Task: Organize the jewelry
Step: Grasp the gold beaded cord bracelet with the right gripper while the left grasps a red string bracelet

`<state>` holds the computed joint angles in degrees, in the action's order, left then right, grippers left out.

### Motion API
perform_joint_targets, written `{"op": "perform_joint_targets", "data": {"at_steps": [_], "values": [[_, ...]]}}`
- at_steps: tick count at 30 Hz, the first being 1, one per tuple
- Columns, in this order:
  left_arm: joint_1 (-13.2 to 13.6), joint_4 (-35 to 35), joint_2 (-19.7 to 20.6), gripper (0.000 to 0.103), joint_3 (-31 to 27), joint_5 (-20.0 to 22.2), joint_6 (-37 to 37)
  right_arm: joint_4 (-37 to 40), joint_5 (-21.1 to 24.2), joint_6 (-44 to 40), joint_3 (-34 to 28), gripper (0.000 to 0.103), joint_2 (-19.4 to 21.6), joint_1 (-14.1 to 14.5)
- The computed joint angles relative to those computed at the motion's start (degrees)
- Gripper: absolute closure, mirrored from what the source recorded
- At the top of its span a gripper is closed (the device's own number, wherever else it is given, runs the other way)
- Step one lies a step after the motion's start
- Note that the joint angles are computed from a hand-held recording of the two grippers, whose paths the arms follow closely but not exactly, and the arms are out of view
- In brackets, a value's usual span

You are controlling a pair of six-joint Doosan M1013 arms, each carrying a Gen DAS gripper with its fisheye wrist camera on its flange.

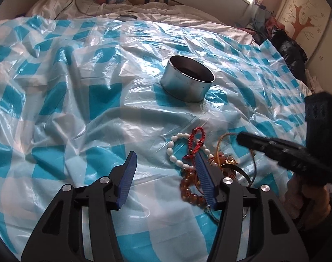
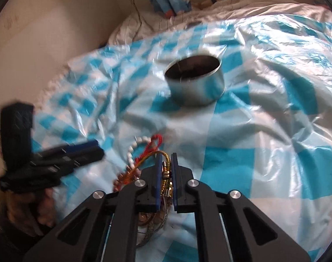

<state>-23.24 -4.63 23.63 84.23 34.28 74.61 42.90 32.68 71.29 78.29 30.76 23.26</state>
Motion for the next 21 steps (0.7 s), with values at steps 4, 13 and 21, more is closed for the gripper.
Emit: {"op": "perform_joint_targets", "data": {"at_steps": [4,13,21], "values": [[-1.09,0.73,1.62,0.051,-1.90,0.86,1.75,8.74,-2.80,-4.70,2.30,0.094,-1.44,-1.67],[-2.20,-1.17,6.16,0.057,-6.66,4.37,5.01,15.64,-5.59,-8.19,3.59,0.096,-2.26,-3.24],[-1.56,-1.89,6.88,0.091,-7.66,4.87,6.74,-12.13,1.65,17.18,-2.32,0.063,1.23,-2.11]]}}
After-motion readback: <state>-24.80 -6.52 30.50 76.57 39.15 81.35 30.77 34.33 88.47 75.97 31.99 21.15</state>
